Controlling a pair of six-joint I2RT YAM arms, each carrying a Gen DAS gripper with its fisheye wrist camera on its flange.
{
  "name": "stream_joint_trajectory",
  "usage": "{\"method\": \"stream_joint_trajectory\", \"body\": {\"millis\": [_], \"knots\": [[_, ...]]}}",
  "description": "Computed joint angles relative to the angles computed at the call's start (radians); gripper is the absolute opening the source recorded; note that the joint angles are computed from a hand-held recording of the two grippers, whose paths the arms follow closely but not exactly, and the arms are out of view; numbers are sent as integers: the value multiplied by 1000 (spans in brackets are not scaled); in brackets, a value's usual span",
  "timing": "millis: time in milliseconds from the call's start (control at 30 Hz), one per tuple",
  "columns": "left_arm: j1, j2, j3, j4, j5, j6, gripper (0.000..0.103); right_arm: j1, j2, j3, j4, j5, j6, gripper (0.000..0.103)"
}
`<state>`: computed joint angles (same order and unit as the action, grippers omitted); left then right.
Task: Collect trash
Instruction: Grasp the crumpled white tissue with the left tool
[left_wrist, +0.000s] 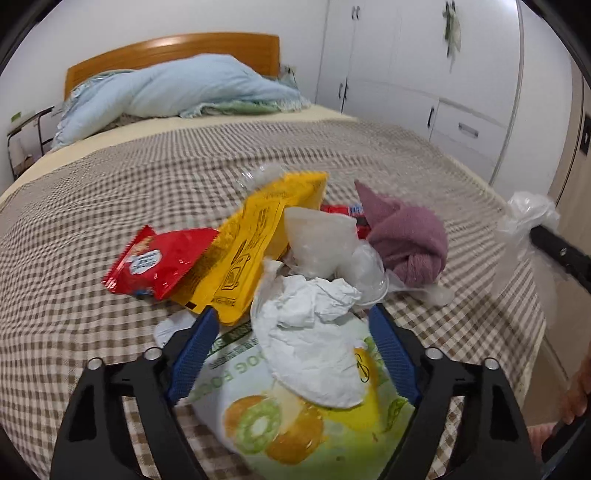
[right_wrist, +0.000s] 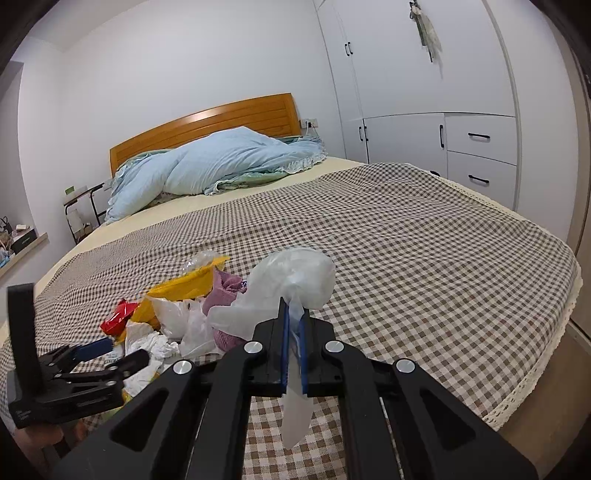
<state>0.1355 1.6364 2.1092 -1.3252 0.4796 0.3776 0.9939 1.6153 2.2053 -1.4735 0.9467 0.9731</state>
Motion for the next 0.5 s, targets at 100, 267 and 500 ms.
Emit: {"method": "stream_joint_trajectory", "body": {"millis": [100, 267, 500], "knots": [[-48, 22, 11, -16, -81, 9, 53, -2, -3, -6, -3, -3, 5, 5], [-54, 30, 0, -9, -108, 2, 16, 5, -5, -9, -5, -1, 4, 5], [20, -17, -46, -30, 2, 34, 4, 9, -16, -21, -5, 5, 0, 5]]}}
